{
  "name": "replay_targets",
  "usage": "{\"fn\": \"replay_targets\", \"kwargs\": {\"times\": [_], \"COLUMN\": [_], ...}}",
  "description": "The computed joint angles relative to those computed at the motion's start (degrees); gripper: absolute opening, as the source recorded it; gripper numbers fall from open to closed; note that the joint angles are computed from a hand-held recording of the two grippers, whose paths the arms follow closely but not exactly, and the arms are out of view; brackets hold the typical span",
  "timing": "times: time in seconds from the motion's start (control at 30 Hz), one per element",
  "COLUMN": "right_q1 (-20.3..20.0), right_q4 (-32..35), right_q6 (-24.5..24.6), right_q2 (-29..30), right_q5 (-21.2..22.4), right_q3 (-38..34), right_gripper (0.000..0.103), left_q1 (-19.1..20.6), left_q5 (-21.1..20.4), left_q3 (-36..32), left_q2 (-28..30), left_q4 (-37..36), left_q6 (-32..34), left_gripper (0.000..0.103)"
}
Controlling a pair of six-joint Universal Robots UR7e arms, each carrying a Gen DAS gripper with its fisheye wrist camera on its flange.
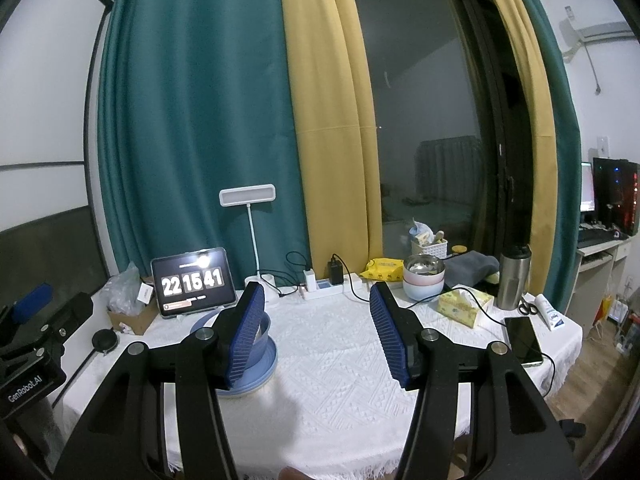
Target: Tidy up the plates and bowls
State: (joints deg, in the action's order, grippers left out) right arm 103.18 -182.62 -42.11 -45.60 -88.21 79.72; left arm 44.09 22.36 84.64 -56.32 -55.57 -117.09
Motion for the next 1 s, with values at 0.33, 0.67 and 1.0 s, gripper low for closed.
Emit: {"fn": "replay_targets", "kwargs": {"times": [0.33,0.67,1.0], "right_q1": [-0.22,-0.25,-0.43], "right_q4": [0.26,0.31,0.47], "right_q6": [0.06,0.02,0.0], "right_q2": [-0.13,-0.14,-0.31], "right_q5": [0.29,0.3,0.44], "right_q3": [-0.25,-0.19,-0.18], "right_gripper": [0.058,0.058,0.058], "left_q1": [-0.09,-0.02,-0.06], "left_q5": [-0.12,-0.02,0.07], "left_q3": [0.16,0.19,0.28], "left_q2": [-0.03,-0.04,0.06], "left_q4": [-0.16,0.2,0.23], "left_q6": [0.16,-0.21,-0.09], "left_gripper": [0.092,0.092,0.092]}}
